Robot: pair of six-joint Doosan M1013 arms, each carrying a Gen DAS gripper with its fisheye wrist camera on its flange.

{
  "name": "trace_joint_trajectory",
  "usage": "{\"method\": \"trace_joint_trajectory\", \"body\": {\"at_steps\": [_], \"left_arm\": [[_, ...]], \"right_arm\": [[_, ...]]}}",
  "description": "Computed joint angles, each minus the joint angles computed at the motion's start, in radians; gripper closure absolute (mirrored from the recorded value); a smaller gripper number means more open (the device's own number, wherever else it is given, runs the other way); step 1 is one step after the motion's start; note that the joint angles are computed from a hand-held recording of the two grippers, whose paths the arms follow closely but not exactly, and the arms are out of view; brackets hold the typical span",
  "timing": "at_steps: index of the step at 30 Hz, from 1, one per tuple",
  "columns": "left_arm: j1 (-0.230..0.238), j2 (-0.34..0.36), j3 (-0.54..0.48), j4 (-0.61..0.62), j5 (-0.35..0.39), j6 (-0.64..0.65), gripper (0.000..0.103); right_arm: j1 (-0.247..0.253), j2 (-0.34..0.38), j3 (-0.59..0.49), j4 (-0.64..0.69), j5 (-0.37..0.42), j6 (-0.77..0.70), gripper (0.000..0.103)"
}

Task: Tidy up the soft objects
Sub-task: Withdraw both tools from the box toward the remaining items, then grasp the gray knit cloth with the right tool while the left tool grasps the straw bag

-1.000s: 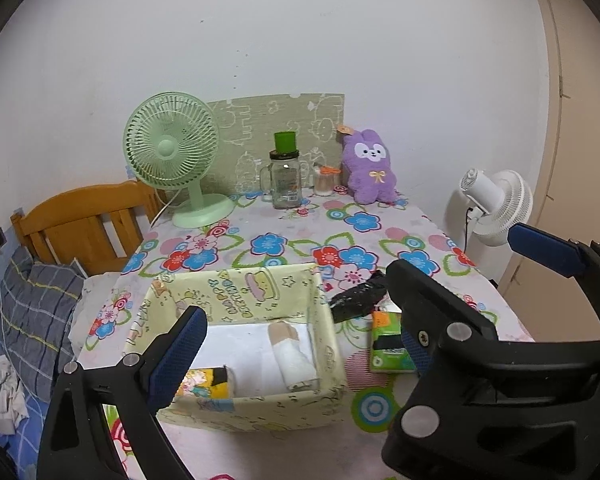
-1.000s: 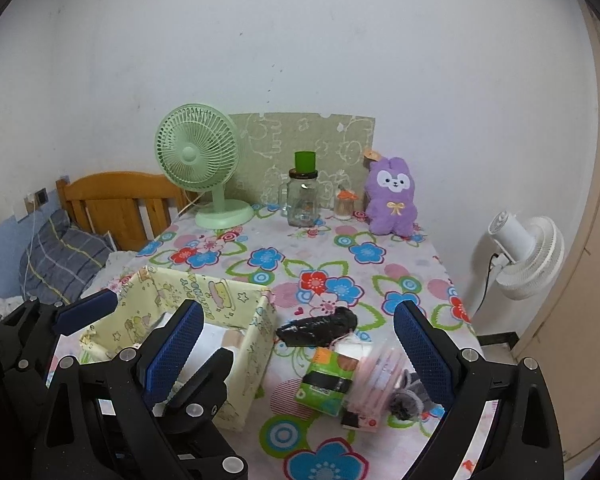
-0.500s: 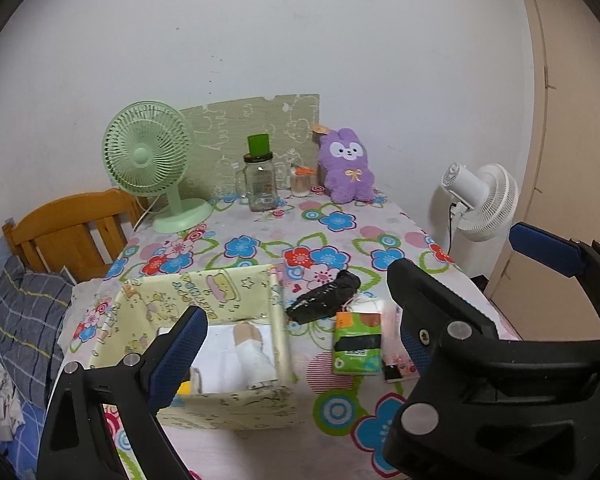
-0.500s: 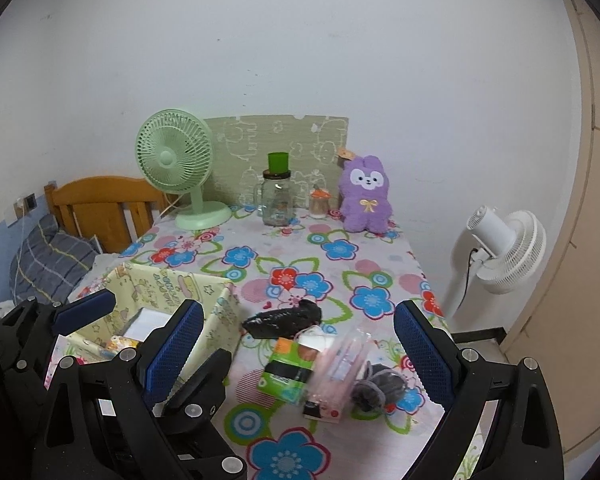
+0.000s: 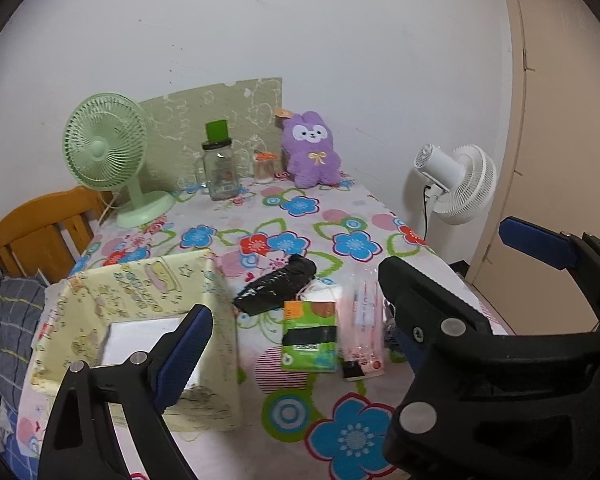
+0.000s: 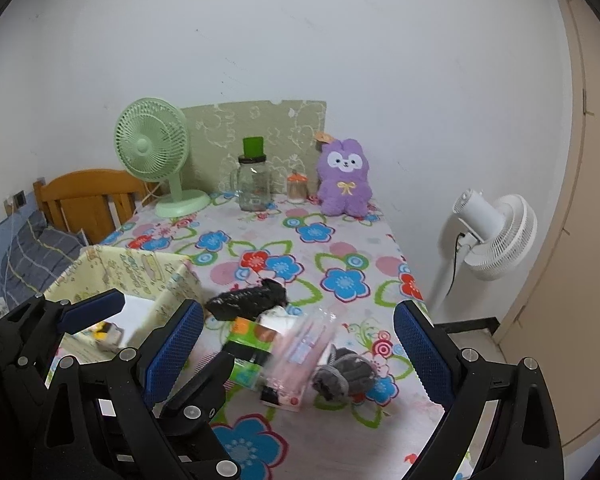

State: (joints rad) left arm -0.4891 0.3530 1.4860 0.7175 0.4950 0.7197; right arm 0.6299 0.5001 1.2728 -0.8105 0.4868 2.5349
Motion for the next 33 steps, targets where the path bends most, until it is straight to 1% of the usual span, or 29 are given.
{"method": "trace_joint_trajectory", "body": {"at_steps": [2, 6, 10, 13, 15, 16, 18, 21, 23, 28, 30, 32, 33], "left_arm": [[0.001, 0.01, -0.01, -0.04, 0.0, 0.037, 0.012], [0.0, 0.029, -0.028, -0.086, 0.008, 0.079, 0.013], [-0.003, 0.045, -0.04, -0.099, 0.016, 0.097, 0.014], [-0.004, 0.06, -0.053, -0.133, 0.025, 0.133, 0.014], [-0.008, 0.07, -0.061, -0.12, 0.035, 0.129, 0.016], [-0.011, 0.074, -0.062, -0.097, 0.04, 0.117, 0.019], [-0.016, 0.083, -0.065, -0.074, 0.047, 0.111, 0.019], [-0.013, 0.097, -0.08, -0.131, 0.055, 0.162, 0.019], [-0.013, 0.107, -0.09, -0.143, 0.068, 0.172, 0.02], [-0.012, 0.125, -0.109, -0.179, 0.094, 0.203, 0.023], [-0.012, 0.131, -0.113, -0.186, 0.104, 0.209, 0.024], [-0.011, 0.137, -0.12, -0.198, 0.118, 0.213, 0.029], [-0.011, 0.139, -0.123, -0.202, 0.123, 0.215, 0.03]], "right_arm": [[-0.004, 0.002, 0.003, 0.001, 0.006, 0.001, 0.005], [-0.017, 0.007, 0.008, 0.032, 0.005, -0.019, 0.005], [-0.029, 0.013, 0.009, 0.059, 0.004, -0.032, 0.006], [-0.038, 0.021, 0.005, 0.096, 0.014, -0.052, 0.006], [-0.043, 0.026, 0.003, 0.117, 0.02, -0.064, 0.006], [-0.046, 0.029, 0.003, 0.126, 0.023, -0.069, 0.006], [-0.051, 0.035, 0.003, 0.145, 0.026, -0.081, 0.006], [-0.057, 0.047, -0.005, 0.166, 0.043, -0.094, 0.007], [-0.063, 0.053, -0.01, 0.195, 0.049, -0.117, 0.009], [-0.07, 0.067, -0.019, 0.219, 0.064, -0.135, 0.009], [-0.073, 0.072, -0.022, 0.238, 0.068, -0.151, 0.009], [-0.075, 0.076, -0.025, 0.252, 0.072, -0.16, 0.009], [-0.077, 0.079, -0.027, 0.265, 0.074, -0.168, 0.01]]}}
